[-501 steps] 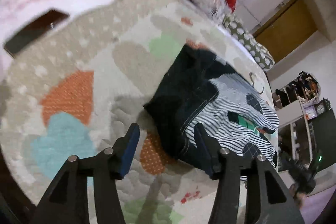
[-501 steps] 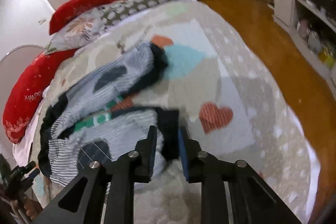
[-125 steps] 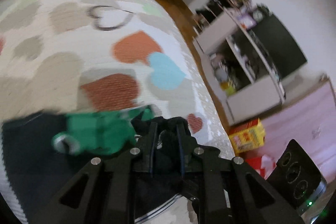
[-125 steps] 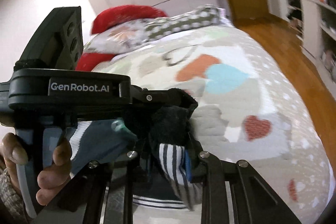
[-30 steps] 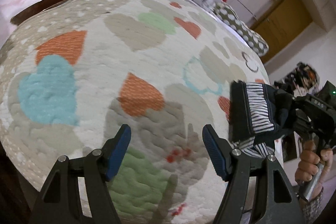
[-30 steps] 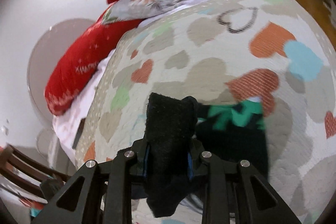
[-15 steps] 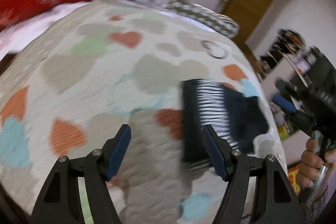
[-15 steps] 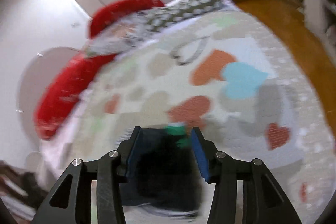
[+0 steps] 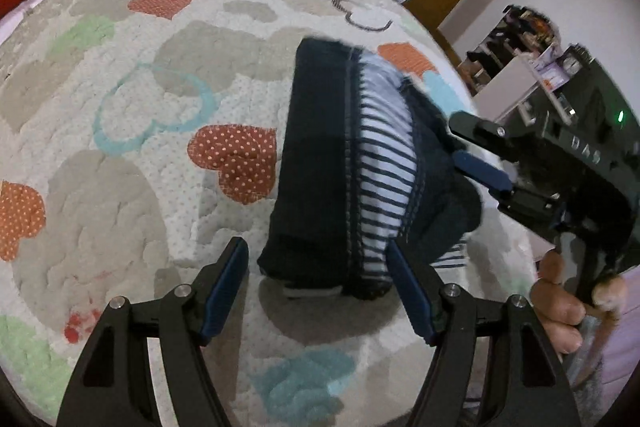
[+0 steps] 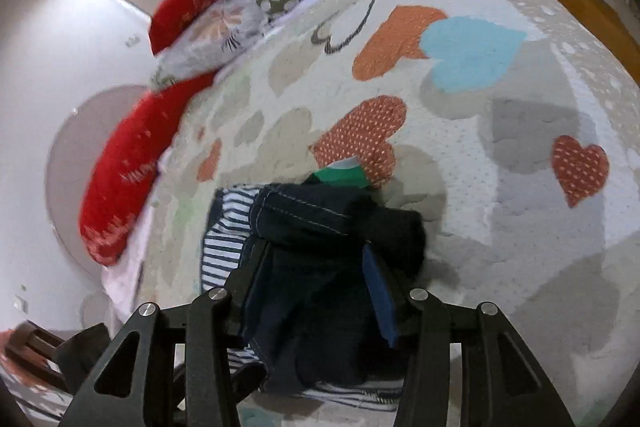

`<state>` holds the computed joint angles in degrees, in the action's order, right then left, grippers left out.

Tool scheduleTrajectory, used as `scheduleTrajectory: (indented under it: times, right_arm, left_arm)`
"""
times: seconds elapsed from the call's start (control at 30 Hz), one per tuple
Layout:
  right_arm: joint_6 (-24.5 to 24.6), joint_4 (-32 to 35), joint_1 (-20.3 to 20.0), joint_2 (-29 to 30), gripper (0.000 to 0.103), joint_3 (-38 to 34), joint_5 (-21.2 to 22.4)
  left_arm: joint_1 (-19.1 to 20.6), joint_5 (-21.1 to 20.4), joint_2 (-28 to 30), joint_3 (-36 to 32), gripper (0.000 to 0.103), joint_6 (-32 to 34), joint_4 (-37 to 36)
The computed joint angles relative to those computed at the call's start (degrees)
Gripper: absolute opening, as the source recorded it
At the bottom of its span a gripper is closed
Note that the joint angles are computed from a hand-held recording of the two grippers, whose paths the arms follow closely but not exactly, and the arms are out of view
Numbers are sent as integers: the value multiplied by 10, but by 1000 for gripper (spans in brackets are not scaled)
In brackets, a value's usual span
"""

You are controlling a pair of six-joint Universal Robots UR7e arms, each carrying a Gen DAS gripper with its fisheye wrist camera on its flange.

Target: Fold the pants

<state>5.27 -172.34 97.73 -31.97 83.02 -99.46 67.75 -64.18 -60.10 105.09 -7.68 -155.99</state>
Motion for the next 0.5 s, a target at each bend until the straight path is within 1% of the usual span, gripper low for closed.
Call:
scheduleTrajectory:
  times: [0.07, 0.1, 0.13, 0.17, 0.2, 0.23, 0.3, 0.37, 0.47, 0.5]
  right_arm:
    - [0, -31, 0, -10, 52, 17, -1]
    - [-7, -50, 0, -14, 55, 26, 2]
    - [-14, -62, 0, -18, 64, 32, 2]
    - [-19, -70, -2, -21, 70, 38, 3]
    - [-22, -71, -3, -22, 70, 40, 7]
    - [-20, -68, -2, -21, 71, 39, 7]
    - [-9, -48, -7, -15, 72, 31, 9]
    - [1, -33, -12, -5, 73, 21, 21]
    - [22, -12, -28, 5, 74, 12, 57]
    - [29, -4, -33, 13, 74, 2, 68]
  left_arm:
    - [5, -25, -12, 3, 71, 5, -11]
    - [8, -31, -15, 1, 71, 7, -19]
    - [11, -33, -16, -6, 72, 5, -22]
    - [15, -38, -13, -17, 75, -1, -18]
    - [22, -49, -9, -30, 78, -6, -13]
    - [33, -73, 0, -50, 79, -6, -4]
    - [42, -82, 12, -74, 80, 2, 12]
    - [52, -106, 32, -104, 81, 29, 33]
    - [68, -165, 66, -152, 85, 49, 93]
    - [70, -171, 76, -164, 85, 46, 111]
